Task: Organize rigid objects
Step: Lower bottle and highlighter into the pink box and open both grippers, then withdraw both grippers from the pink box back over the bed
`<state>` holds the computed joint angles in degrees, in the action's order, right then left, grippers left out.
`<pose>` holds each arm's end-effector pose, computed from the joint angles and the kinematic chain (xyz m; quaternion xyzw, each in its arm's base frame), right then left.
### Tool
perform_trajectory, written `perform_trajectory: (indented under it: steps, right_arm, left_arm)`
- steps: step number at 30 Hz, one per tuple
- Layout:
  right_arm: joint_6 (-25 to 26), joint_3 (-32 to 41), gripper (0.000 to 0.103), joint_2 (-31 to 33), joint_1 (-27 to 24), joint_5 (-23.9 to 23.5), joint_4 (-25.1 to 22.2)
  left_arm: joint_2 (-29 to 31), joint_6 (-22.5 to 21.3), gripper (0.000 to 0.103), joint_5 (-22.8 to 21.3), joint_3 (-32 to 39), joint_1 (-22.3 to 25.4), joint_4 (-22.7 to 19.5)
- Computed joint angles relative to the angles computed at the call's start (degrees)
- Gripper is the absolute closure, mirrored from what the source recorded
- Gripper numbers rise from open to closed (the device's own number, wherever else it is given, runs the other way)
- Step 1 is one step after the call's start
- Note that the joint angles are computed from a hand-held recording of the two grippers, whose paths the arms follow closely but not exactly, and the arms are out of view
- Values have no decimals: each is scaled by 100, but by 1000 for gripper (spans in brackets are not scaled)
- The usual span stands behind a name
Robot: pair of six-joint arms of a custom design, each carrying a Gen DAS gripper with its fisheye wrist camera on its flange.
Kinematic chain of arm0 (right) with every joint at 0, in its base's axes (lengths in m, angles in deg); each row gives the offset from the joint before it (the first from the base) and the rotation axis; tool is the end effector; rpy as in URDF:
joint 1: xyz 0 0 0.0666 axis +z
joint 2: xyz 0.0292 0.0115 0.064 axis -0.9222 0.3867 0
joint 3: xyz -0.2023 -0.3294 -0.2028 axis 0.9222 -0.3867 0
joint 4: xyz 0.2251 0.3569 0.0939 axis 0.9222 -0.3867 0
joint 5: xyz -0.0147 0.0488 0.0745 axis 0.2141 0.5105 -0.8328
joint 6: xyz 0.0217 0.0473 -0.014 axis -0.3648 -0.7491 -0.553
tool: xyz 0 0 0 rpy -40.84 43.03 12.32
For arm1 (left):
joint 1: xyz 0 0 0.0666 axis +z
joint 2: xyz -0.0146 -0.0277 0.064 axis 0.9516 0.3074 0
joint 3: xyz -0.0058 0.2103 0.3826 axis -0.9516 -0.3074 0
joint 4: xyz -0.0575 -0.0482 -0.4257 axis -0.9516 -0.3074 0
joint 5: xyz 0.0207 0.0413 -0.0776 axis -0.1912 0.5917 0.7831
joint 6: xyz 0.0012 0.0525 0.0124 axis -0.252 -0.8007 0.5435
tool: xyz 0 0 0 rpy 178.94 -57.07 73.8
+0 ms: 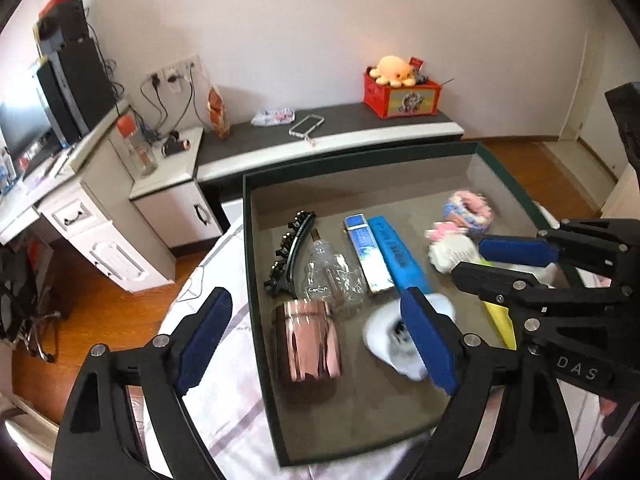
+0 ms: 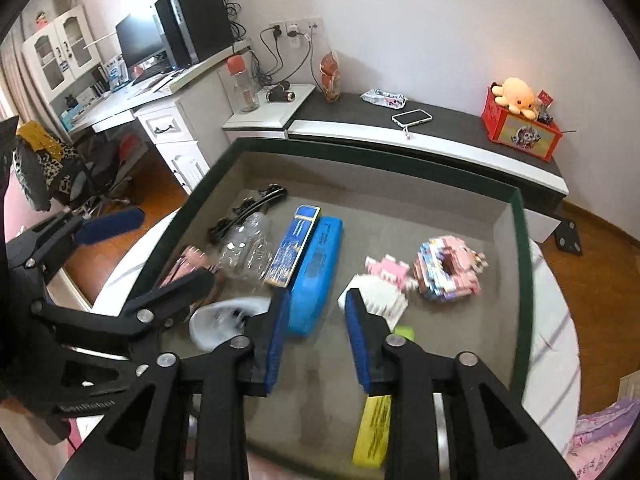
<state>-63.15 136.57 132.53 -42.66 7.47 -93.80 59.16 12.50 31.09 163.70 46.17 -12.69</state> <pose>0.5482 0.2434 0.5815 0.0404 0.9524 0.0483 0.2982 0.6491 -0.3175 0.5505 0.2790 0.8962 -0.0703 0.3376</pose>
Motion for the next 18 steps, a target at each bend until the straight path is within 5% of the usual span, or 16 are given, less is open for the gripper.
perform_trajectory:
  steps: [7,11,18]
  right_arm:
    - [-130,-453,61,-608,341,167,318]
    - [-136,-633,48,-929,637,485,402]
    - [-121,-985,43,-1477,1341,1259,689]
  left_arm:
    - [-958,-17,8,196,-1076,14,549]
    - [-1683,-101,5,350,-1871,0,1048]
    - [-2758,-348,0,747,-2944,-52,1663]
